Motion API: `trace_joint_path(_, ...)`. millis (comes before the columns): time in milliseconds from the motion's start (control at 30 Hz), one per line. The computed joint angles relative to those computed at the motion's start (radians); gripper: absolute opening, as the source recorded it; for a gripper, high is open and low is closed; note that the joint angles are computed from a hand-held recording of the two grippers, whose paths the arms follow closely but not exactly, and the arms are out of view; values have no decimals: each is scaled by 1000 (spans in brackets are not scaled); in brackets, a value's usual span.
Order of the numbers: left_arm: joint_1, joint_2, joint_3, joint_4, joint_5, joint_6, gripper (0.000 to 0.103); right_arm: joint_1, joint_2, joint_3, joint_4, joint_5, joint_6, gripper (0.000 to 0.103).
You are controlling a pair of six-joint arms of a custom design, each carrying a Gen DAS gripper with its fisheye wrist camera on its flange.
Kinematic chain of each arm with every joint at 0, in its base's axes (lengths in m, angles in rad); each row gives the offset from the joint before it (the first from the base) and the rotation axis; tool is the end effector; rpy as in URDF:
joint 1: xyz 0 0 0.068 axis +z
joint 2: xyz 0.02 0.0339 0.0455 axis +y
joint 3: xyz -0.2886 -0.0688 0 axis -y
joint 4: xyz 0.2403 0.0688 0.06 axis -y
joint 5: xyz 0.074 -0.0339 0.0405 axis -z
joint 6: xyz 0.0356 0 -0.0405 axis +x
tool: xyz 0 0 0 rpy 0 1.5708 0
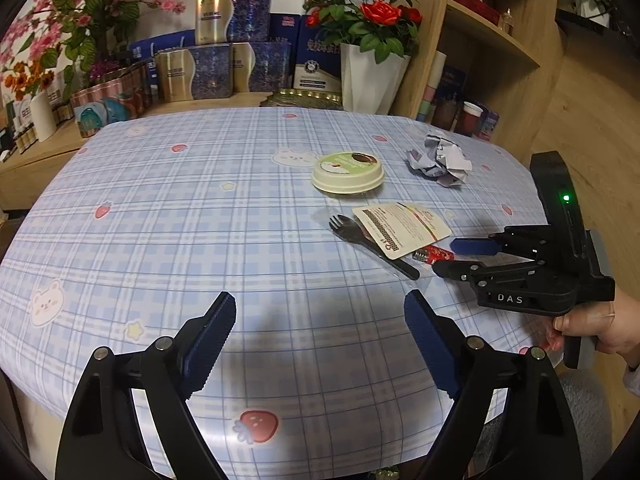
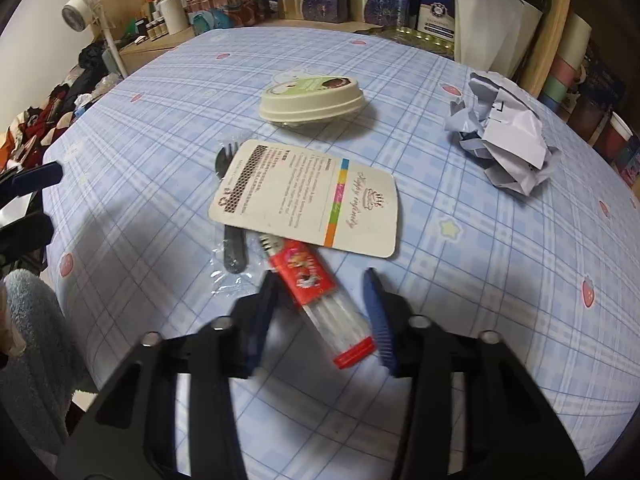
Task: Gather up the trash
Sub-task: 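Grasp the red lighter with the right tool while the left tool grasps the white card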
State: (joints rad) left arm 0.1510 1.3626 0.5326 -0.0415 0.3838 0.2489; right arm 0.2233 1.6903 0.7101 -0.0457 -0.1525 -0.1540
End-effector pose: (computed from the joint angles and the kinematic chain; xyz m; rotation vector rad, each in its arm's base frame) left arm 0.2350 0.0223 0.1771 0.2839 2.3605 -0.2798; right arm 0.2861 0.0705 0.1405 -0.5408 2.5374 0.2231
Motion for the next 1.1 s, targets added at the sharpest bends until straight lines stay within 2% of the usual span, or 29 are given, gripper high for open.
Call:
trace_joint_path(167,-39,36,20,2,-12,0,84,-39,-29,-39,16,-39,-19,28)
trace_joint_path(467,-131,116,101,-29,-22,5,82,-169,-87,-116,70,-68,-34,27)
trace_joint_path(667,-249,222,204,-41,-91,50,82,-282,-102,-160,152,-86,26,26)
trace_joint_path(800,-326,312,295,-80,-130,120,82,-326,-88,-175,188,-113,47,26)
trace_joint_path(967,-339,443,445,-191,-89,205,82,-354,-71,-173,199,-141,71,26)
trace_joint_path(1100,-338,508,518,-215,-86,209,82,-363,-55,-170,205,-149,90,26)
